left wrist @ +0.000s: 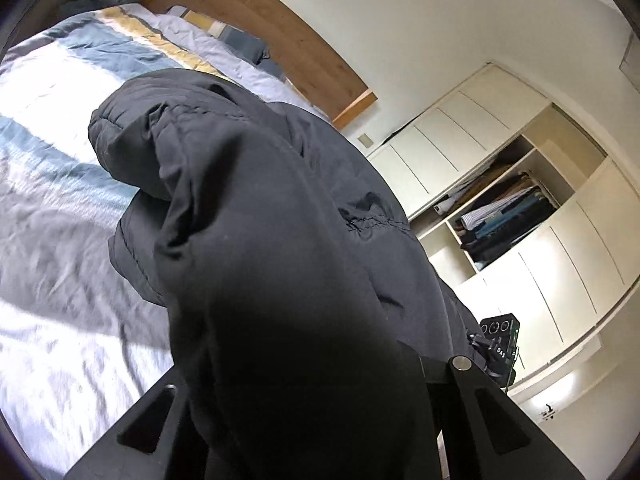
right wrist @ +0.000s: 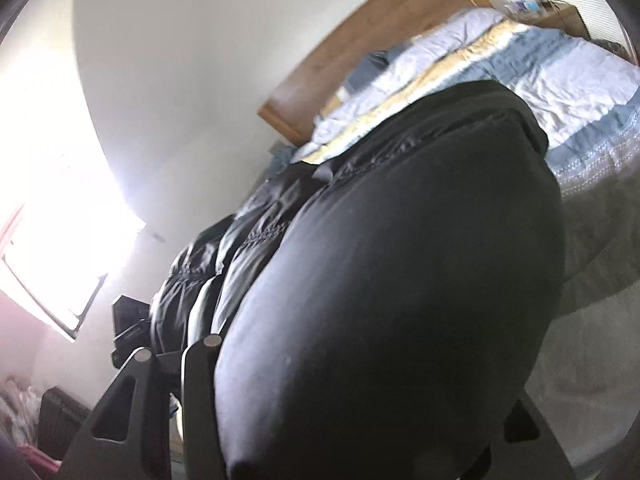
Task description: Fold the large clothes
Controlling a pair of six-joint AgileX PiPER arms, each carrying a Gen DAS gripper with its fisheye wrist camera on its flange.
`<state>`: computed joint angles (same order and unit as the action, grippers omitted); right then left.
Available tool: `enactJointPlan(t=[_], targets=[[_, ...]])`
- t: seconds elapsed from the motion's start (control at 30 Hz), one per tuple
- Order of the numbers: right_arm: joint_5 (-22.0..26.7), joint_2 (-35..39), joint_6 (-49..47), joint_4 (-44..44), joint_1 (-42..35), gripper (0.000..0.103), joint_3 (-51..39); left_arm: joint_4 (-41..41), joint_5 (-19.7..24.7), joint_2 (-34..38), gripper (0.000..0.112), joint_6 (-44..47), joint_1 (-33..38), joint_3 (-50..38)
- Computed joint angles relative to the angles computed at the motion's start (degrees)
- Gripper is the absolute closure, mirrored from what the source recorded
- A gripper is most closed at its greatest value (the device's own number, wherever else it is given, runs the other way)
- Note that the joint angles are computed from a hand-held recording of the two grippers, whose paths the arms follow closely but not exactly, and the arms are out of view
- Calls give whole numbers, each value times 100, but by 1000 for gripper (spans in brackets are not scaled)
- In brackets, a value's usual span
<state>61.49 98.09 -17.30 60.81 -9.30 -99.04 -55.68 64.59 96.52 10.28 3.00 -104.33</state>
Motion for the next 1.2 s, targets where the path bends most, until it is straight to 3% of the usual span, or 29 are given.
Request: enactJointPlan(t=[0.07,0.17,0.3,0.33,0.47,0.63,0.73,0.87,0.97,1.13,1.2], targets=[[-1,-426,-269,177,-89,57,642,-37,-68,-407,95,282,42,710],[-147,-830,-573,252,-141,56,1705,152,-125,-386,94,525,143,1265],[-546,-979,-296,-553,-100,54,2657,1318,-325,-329,87,338,-12,1975],[-536,-982,-254,-654,-212,53,2721,1448,-339,-375,84,339,27,2128],[-538,-1205,196,-1360,-574,34,3038,1713,-213,-454,56,242,397,2294],[-343,-1702,453,-1983,-1014,25,3107,1800,152,-920,51,269,953,2515],[-277,-1877,688,-2619,-1102,24,2812,2294,43,-1270,44,-42,936,2514],[-446,-2146,963,-3187,-692,24,2565,2765,-205,-1763,44,-561,635,2600],[-720,-2318,1370,-3633,116,24,2474,3280,-470,-1981,44,-1059,-6,2507],[-1381,-2056,2646,-4758,1744,24,2136,4413,-1012,-1375,44,-2218,-1351,1710],[-1589,-1637,3187,-5230,2288,24,1796,4747,-1178,-1044,44,-2588,-1731,1452]])
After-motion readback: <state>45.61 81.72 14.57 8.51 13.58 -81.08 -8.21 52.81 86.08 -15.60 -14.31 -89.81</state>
